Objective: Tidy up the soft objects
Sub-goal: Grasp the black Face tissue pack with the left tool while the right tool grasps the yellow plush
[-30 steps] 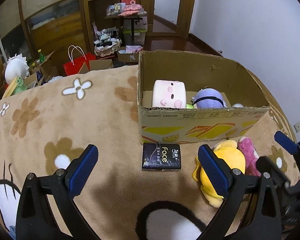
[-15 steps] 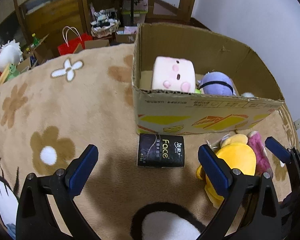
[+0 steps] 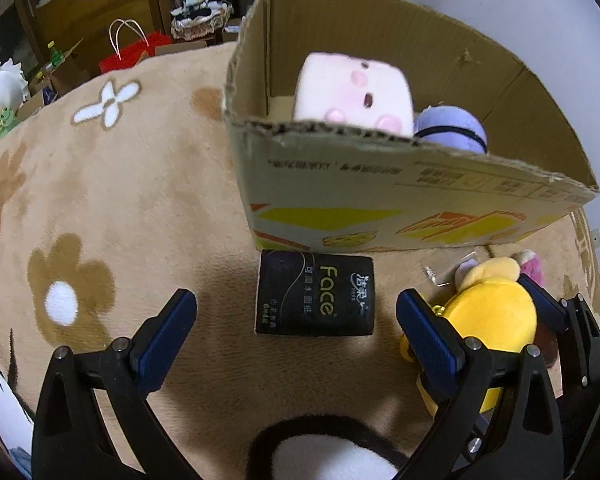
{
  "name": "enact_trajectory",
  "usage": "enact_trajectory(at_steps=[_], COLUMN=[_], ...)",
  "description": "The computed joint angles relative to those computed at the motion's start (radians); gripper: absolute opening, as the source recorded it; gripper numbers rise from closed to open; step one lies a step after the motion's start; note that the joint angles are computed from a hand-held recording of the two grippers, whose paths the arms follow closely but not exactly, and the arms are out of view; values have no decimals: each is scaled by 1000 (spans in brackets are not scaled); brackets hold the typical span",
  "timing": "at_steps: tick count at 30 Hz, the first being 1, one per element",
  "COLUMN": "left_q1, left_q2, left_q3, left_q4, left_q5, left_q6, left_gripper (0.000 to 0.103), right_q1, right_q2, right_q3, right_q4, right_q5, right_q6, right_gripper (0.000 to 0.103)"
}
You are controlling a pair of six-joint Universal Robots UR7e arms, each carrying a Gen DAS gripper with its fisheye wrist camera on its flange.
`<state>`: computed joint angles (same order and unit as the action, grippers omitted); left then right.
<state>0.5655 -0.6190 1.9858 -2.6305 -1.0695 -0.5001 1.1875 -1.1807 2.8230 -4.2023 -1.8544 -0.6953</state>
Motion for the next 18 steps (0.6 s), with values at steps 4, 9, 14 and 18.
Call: enact_trajectory(at_steps=[4, 9, 14, 18], left_q1=[12, 23, 17, 14], left_q2=[16, 35, 50, 48], left_q3=[-16, -34, -48, -43], left_q4=[20, 38, 76, 69], left_q5=[-11, -16, 10, 22], left_q6=[-8, -14, -46, -51], left_gripper=[99, 99, 96, 85], right_q1=[7, 48, 88, 108], right_q2=[27, 99, 172, 212], right_q3=[-13, -41, -67, -79], right_q4=[-4, -49, -116, -156], right_q5=[-15, -86, -165, -203], right_q6=[-12, -40, -71, -87], right_gripper=[100, 100, 97, 89])
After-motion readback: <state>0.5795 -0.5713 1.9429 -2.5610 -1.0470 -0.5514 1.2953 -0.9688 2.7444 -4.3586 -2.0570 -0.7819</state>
